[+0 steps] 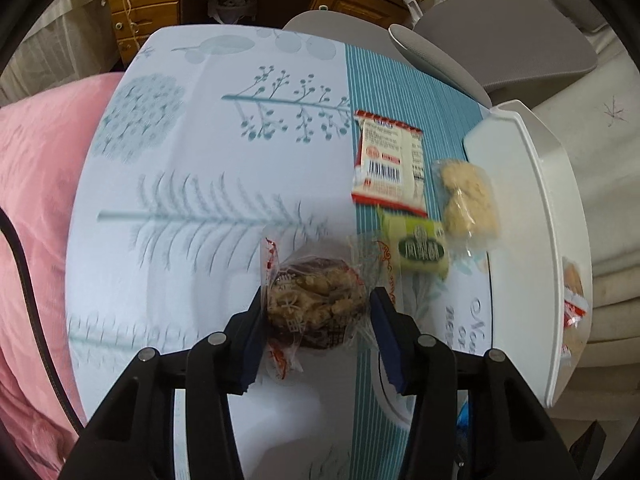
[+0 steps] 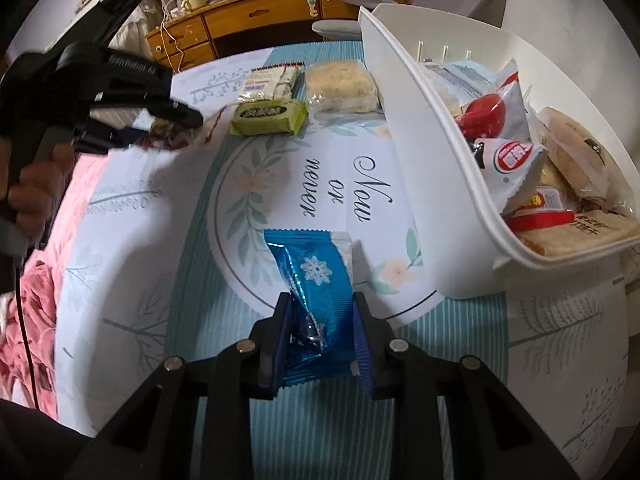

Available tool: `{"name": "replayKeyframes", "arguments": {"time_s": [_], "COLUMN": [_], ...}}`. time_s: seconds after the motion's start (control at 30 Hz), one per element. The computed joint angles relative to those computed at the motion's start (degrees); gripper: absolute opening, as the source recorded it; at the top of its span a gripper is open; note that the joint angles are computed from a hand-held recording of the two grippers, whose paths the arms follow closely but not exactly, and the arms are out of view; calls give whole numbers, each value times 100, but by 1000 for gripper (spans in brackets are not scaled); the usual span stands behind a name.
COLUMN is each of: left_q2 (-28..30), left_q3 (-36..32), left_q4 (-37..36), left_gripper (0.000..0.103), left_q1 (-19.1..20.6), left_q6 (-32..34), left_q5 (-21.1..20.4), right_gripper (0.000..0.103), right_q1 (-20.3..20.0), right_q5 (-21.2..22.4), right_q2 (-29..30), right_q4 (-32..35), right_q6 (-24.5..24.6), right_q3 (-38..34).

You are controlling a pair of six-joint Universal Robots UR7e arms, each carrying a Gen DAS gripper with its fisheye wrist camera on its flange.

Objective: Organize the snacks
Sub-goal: 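Carry the nut pack and blue wafer packet over the tray with both grippers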

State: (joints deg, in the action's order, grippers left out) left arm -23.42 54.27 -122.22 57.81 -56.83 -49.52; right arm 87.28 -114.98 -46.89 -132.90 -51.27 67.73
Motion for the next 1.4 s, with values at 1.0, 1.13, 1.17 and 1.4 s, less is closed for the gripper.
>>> {"name": "replayKeyframes", "arguments": {"time_s": [1.0,1.13,1.17,1.4], "left_q2": [-742,-571,-509,147], "left_q3": [1598,1396,1332,321], "left_q4": [-794,-973,-1046,-857], "left_gripper": [48,48,48,48], "left_q1": [-1453,-1574,-1597,-1645], "left_q6": [-366,-405,-410,-550], "left_q5": [-83,80,117,332], "right_gripper": [29,29,29,29], "right_q1": [115,76,68,-21], "right_q5": [1497,1639,1655,1825], "right_q2": [-1049,-952,-904,-389], "right_q4": [887,1300,1416,2415], "right_q6": [1571,1528,1473,1159], "right_q3": [-137,-629,-782,-2124]}}
